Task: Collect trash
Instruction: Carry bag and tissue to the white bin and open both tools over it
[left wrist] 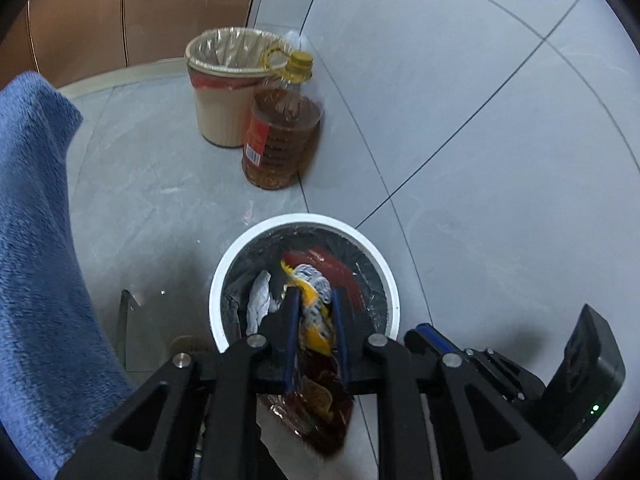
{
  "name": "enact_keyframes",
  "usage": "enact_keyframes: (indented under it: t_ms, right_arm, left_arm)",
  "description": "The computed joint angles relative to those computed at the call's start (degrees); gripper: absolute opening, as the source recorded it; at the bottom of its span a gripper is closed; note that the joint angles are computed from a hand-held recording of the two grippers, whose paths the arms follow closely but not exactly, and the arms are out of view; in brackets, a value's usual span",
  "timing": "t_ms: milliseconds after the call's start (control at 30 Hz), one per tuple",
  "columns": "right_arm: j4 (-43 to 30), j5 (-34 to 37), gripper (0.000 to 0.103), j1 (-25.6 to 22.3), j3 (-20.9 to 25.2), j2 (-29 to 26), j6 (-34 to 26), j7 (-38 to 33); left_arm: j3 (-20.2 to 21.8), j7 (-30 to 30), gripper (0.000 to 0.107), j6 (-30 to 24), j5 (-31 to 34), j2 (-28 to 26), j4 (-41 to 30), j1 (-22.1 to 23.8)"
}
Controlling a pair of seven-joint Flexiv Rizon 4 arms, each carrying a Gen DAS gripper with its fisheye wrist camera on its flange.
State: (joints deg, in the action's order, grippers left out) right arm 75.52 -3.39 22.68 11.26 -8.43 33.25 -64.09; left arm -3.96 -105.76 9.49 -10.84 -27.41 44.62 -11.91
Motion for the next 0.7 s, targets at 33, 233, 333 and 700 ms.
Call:
enact_keyframes:
  t_ms: [33, 233, 333, 700]
  right_arm:
    - [0.5, -0.2, 0.008, 0.0, 0.0, 0.3, 0.0, 0.4]
    - [1.9, -1.7, 0.011, -0.1, -0.1, 1.6, 0.1, 2.1]
    - [2.1, -2.8, 0.012, 0.1, 0.1, 2.2, -0.1, 2.3]
    - [-0.1, -4.3, 0.021, 1.9, 1.1, 4.6, 0.7, 4.0]
  left_arm:
    - [-0.1, 0.0, 0.018, 0.2, -0.3, 0.0, 0.3, 0.1]
    - [-0.3, -0.1, 0.043, 2.7, -1.9, 1.7, 3.7, 0.6]
    - [-0.5, 0.0, 0.044, 3.9, -2.5, 2.9, 4.9, 0.9]
    - [1.0, 0.3, 0.044, 10.6, 0.3, 13.1, 11.0, 1.2]
